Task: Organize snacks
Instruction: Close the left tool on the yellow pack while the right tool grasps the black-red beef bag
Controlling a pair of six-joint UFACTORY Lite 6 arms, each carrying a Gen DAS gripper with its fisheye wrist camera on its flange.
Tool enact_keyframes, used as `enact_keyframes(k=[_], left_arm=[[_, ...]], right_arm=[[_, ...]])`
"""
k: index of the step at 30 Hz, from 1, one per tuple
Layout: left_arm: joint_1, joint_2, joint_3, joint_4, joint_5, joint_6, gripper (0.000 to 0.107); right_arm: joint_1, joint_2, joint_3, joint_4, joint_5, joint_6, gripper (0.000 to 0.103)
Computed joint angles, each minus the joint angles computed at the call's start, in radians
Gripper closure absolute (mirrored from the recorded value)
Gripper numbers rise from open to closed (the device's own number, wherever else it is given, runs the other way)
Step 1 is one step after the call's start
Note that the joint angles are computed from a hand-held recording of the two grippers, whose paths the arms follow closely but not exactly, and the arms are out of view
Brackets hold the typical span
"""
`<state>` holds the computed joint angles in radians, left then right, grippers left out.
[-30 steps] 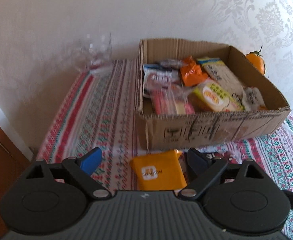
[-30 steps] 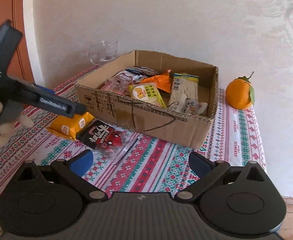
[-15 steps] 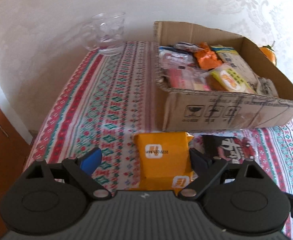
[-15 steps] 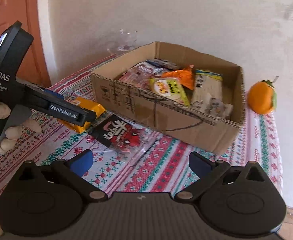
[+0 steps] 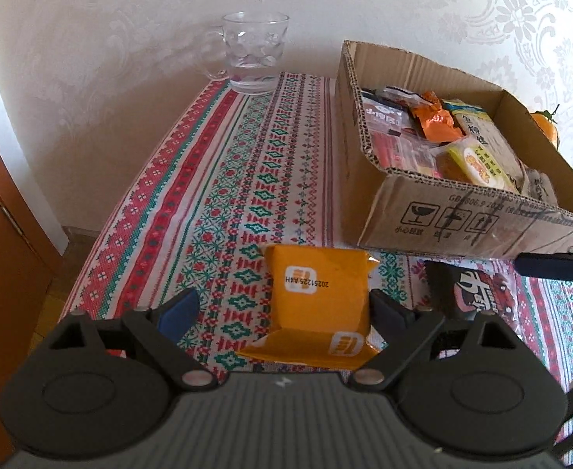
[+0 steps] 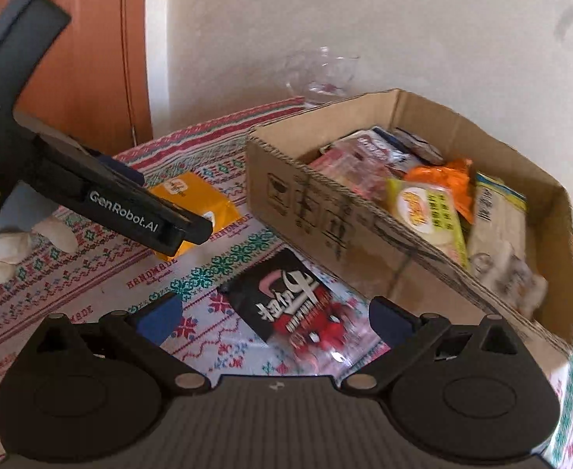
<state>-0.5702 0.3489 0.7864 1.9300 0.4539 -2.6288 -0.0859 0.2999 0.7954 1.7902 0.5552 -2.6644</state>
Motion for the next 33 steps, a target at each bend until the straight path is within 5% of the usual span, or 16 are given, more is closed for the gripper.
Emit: enact_keyframes(k=[9, 18, 29, 33], left_arm=[[0.002, -0.009, -0.008, 0.009, -0.004, -0.023, 0.015], [0.003, -0.014, -0.015, 0.027, -0.004, -0.043, 0.015], [-0.007, -0.004, -0.015, 0.038, 0.007, -0.046, 0.015], [-0.012, 0.002, -0.014, 0.041, 0.011, -0.042, 0.015]], right_arm=[[0.043, 0.071, 0.059, 0.028, -0.041, -0.023, 0.0], [-0.027, 0.012, 0.046, -0.404, 0.023, 0.36, 0.0], [0.042, 0.061, 0.047, -0.028, -0.062, 0.183, 0.001], [0.062, 0.056, 0.034, 0.106, -0.069, 0.098, 0.018]])
